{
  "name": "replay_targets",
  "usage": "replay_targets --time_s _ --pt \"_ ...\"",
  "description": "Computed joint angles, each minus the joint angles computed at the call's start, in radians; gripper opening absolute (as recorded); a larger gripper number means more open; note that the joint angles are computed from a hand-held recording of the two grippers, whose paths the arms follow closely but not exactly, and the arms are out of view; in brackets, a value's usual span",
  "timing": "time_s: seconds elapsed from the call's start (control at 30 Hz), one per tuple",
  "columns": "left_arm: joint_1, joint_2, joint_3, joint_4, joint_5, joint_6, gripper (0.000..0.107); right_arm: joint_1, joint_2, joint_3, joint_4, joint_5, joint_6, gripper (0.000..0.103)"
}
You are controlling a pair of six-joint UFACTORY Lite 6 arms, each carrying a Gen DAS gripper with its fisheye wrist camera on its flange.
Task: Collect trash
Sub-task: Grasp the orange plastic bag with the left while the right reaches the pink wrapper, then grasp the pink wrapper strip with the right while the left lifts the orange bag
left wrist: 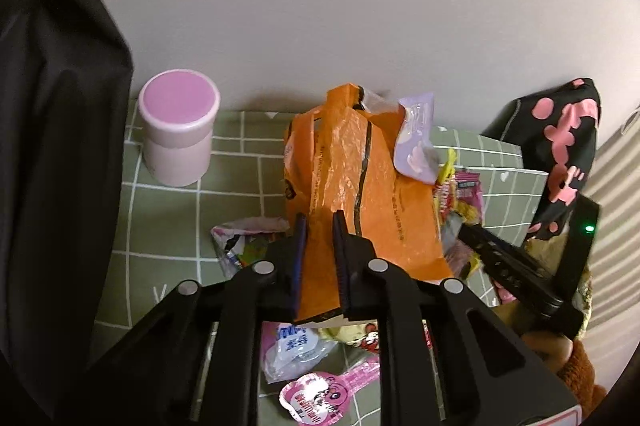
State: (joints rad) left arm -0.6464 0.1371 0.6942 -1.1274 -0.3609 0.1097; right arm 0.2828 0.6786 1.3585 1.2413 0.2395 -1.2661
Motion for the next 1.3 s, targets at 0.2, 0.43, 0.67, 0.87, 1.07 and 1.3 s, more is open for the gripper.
replay_targets --time_s 0.2,0.43,0.67,0.87,1.07,1.3 --pt "0.001 0.003 0.034 -0.047 -0.012 0.093 0.044 -0.073 -0.047 -0.092 0.082 0.088 -0.132 0.010" --pt "0.068 0.095 0.167 -0.161 0.046 0.282 0.048 -0.179 -0.191 -0.250 0.189 0.124 -0.297 0.005" --pt "0.032 0.137 0.228 -0.107 0.076 0.277 0.048 -0.269 -0.261 -0.389 0.287 0.249 -0.330 0.039" --pt "0.013 0.126 0.207 -0.147 0.051 0.288 0.048 -0.144 -0.223 -0.396 0.338 0.223 -0.285 0.039" --pt "0.037 0.078 0.128 -0.044 0.043 0.140 0.048 -0.067 -0.093 -0.263 0.382 0.138 -0.303 0.039" --pt "0.047 0.074 0.125 -0.054 0.051 0.129 0.048 -0.085 -0.122 -0.247 0.302 0.142 -0.316 0.004"
